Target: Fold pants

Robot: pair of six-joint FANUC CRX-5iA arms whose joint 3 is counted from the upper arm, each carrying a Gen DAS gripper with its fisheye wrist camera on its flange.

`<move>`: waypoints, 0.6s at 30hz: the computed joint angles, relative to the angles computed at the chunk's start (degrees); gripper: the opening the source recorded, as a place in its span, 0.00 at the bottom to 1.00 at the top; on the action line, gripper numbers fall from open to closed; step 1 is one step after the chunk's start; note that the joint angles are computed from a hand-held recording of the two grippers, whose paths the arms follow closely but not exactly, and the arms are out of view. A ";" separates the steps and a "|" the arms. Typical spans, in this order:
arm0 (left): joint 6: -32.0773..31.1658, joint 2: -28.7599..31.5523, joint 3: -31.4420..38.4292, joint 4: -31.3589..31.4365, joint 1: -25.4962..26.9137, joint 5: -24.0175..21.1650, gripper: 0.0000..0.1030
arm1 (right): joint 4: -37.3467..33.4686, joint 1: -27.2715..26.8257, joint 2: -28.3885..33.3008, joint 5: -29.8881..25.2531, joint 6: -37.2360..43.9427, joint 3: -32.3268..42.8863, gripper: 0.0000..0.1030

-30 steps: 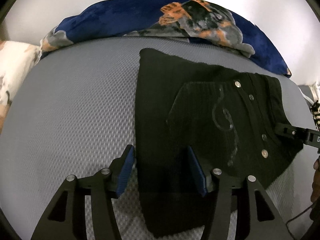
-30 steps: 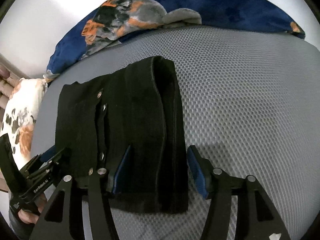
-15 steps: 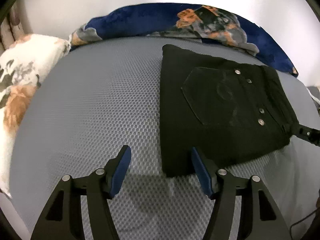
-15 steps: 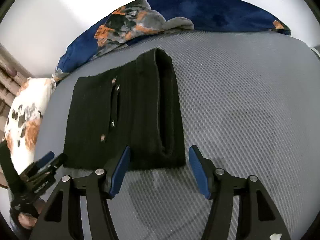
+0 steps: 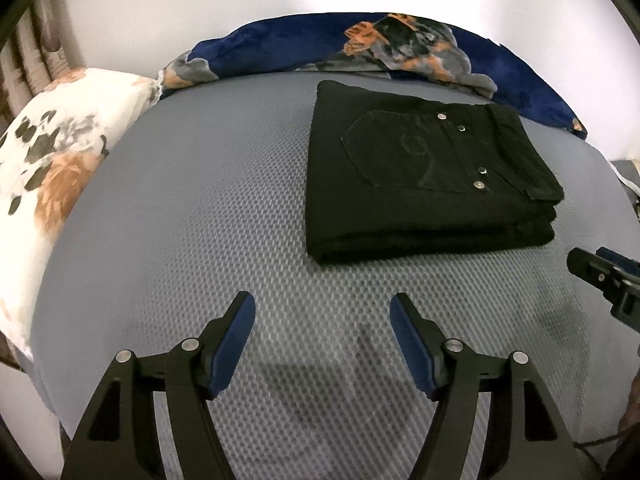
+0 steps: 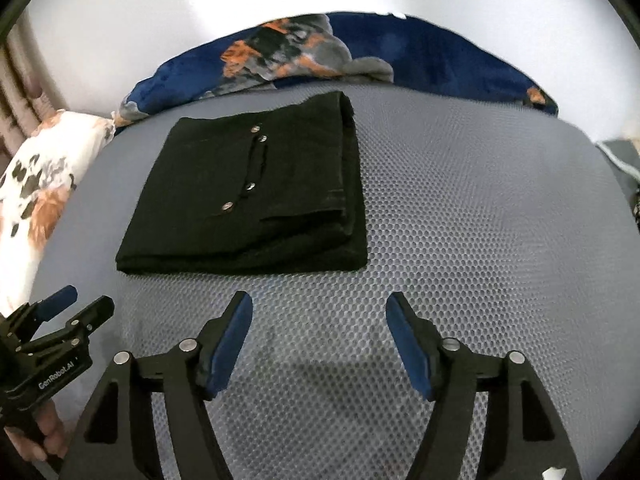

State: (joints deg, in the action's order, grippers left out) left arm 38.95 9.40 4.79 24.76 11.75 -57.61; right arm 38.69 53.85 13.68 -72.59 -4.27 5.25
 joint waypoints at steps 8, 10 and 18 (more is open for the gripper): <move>-1.23 -4.08 -4.87 2.23 1.44 2.54 0.68 | 4.26 2.57 2.08 -2.06 -1.06 1.62 0.74; -1.26 -4.66 -5.62 2.70 1.83 2.80 0.68 | 4.65 2.96 2.71 -2.51 -0.99 2.23 0.74; -0.68 -5.51 -6.93 3.25 2.71 3.22 0.68 | 6.34 3.78 4.80 -4.08 0.34 4.62 0.78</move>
